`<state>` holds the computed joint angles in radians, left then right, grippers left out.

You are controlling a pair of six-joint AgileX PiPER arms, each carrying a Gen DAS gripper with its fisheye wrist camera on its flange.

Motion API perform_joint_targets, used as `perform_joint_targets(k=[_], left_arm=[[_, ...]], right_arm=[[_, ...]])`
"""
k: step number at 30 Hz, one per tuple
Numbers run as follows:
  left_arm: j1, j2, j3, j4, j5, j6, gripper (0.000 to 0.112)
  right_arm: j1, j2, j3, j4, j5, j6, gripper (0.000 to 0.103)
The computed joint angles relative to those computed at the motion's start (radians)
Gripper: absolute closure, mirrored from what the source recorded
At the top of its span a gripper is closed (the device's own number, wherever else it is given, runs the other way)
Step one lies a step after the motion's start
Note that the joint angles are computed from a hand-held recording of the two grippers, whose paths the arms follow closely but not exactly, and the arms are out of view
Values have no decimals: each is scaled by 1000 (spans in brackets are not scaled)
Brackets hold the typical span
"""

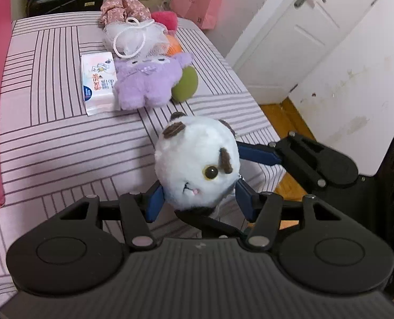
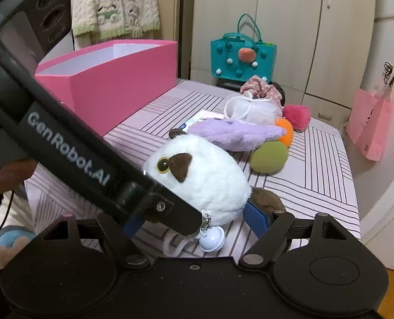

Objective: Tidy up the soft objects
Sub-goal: 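Close the right tool on the white plush toy and lift it, then carry the white plush toy over the pink box with the right tool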

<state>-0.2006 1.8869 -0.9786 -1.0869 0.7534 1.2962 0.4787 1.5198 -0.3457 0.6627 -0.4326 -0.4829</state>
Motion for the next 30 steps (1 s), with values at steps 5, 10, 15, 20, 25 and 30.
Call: perform_joint_targets(k=[5, 10, 15, 20, 25, 30], left_arm=[[15, -50, -3, 112, 37, -92, 56], [62, -120, 20, 142, 86, -98, 56], [110, -205, 55, 155, 112, -89, 56], [165, -252, 42, 178, 162, -128, 56], [213, -290, 28, 193, 179, -146, 56], [243, -289, -23, 225, 200, -174, 56]], right_arm=[[49, -59, -54, 331, 107, -306, 21], [117, -108, -90, 660, 115, -635, 21], [196, -140, -134, 903, 62, -892, 21], [263, -150, -190, 1033, 1, -1066, 21], [269, -123, -232, 985, 4, -1065, 21], [263, -93, -297, 936, 19, -1078, 21]])
